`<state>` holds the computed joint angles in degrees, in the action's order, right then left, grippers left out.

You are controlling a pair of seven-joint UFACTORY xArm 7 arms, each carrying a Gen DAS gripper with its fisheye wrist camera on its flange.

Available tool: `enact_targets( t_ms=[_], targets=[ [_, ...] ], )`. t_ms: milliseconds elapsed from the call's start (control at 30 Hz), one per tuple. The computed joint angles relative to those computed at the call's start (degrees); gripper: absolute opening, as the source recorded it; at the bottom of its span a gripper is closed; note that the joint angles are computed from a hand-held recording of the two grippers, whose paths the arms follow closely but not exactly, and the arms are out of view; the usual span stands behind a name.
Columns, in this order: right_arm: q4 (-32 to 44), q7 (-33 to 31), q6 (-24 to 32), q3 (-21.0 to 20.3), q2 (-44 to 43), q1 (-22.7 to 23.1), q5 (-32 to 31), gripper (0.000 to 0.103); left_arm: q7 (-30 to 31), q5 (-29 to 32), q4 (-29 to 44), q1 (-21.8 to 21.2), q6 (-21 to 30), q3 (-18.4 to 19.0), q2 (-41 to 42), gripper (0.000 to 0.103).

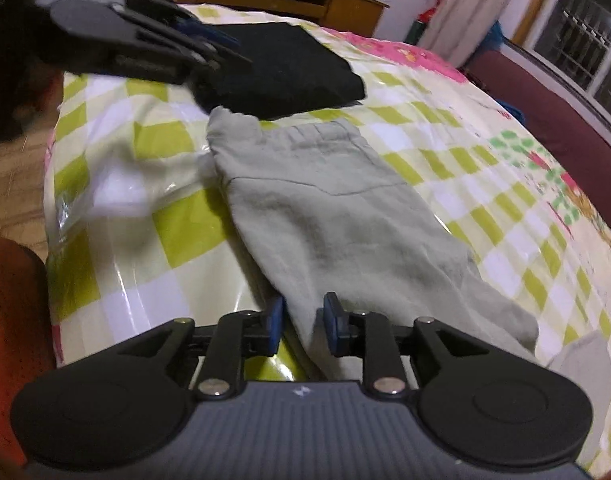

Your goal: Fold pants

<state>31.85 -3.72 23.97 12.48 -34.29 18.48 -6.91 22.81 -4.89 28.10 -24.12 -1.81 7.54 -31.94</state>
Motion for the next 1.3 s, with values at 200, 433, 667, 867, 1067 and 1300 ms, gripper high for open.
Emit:
enact_targets(
  t_ms=[200, 433, 667, 867, 1067, 1300],
  targets=[
    [-2.3, 1.9, 6.1, -4.9, -8.7, -4.5, 2.3, 0.03, -2.5, 3.0, 1.0, 6.0, 5.6, -9.3, 5.2, 0.032],
    [7.0, 14.2, 3.3, -5.6, 4.4, -25.1, -3.7, 0.043, 2.2, -7.5, 7.4, -12.5, 6.1, 0.4, 8.1, 0.039],
    [28.7, 40.2, 2.8, -5.8, 30.7, -32.0, -13.7, 0.044, 14.1, -23.6, 16.3, -28.7, 6.1, 5.2, 19.9, 0.04],
    [37.6, 46.7, 7.6, -10.3, 40.5, -28.6, -21.4, 0.011, 8.6, -17.1, 17.5, -21.8, 5.4, -4.6, 24.2, 0.04],
    [26.1, 32.1, -1.4, -16.1, 28.8, -29.0, -2.0, 0.002, 3.2, -11.3, 18.9, -13.3, 7.8, -11.9, 23.7, 0.04],
    [7.2, 15.3, -0.7, -26.1, -3.9, -29.6, 15.9, 0.002, 0.1, -6.0, 19.0, -9.4, 7.8, -18.5, 21.5, 0.04]
  ],
)
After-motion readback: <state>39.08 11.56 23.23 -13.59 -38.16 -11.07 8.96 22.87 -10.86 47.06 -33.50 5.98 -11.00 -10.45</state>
